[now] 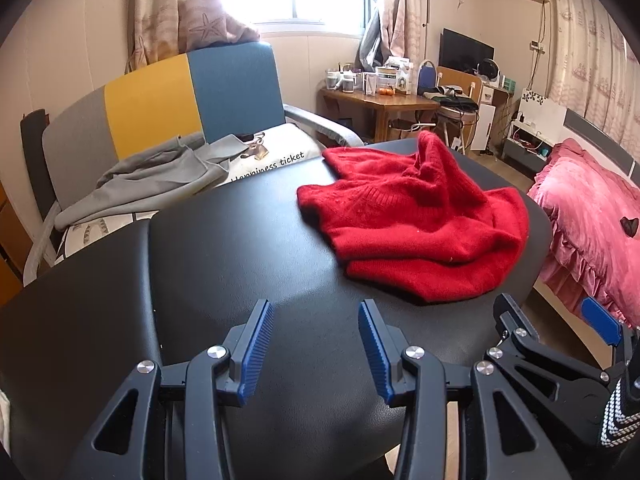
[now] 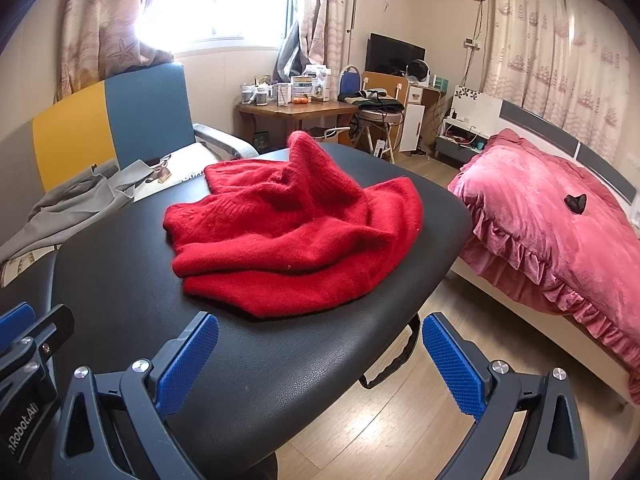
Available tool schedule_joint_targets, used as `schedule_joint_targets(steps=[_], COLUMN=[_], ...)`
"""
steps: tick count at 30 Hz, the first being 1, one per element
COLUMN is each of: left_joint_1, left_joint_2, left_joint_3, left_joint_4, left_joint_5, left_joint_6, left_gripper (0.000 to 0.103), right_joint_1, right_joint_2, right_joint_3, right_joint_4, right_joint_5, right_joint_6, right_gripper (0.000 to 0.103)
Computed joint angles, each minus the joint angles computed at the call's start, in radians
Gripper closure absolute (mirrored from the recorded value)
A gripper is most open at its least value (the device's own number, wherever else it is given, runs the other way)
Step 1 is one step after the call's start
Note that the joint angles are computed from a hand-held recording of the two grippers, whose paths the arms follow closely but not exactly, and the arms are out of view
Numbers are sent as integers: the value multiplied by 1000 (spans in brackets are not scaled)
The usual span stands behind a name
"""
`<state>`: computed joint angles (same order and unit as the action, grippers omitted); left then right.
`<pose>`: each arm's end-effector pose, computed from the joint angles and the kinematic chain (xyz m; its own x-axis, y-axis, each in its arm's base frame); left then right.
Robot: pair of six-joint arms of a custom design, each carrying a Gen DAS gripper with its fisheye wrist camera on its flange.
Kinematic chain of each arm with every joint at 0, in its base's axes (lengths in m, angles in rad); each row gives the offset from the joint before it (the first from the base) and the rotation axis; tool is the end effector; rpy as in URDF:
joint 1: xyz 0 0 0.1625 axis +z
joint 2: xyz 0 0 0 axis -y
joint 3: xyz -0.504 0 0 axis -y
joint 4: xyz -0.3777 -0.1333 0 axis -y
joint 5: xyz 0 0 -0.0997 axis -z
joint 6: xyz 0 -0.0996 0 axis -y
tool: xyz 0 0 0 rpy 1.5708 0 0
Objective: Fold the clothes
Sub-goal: 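Move both grippers toward the crumpled red sweater on the seat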
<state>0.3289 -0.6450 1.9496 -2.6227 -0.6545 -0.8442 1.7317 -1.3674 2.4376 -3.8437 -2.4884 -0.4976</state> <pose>-0.4836 -0.3894 0.0175 -0.6908 0.1915 -0.6972 0.6021 0.6863 -0.4081 0.1137 -0.3619 0.3960 -0.6039 0.3876 0.6965 -0.3937 0.6147 -0.6835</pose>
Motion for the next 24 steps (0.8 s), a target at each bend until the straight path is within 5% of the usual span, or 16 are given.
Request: schedule_joint_targets(steps=[6,13,17,24], left_joint_1=[-4,38,137,201], left_joint_2=[2,-8,-30,-60], left_joint_3=[15,44,135,193], left_joint_4=[-7,-142,-414,-279], left_joint_5=[11,-122,-449,-474], left_joint_6=[-1,103,156,63], left_gripper=[58,58,51,55], right_joint_1=[-6,-27,-92,-239], right_joint_2=[9,-24,-86,-185], right_joint_3=[-3,16,41,47], right_joint_4=[8,100,209,416], right_joint_5=[3,55,201,514], right_joint_6=[7,61,158,279], right_gripper=[0,0,0,0])
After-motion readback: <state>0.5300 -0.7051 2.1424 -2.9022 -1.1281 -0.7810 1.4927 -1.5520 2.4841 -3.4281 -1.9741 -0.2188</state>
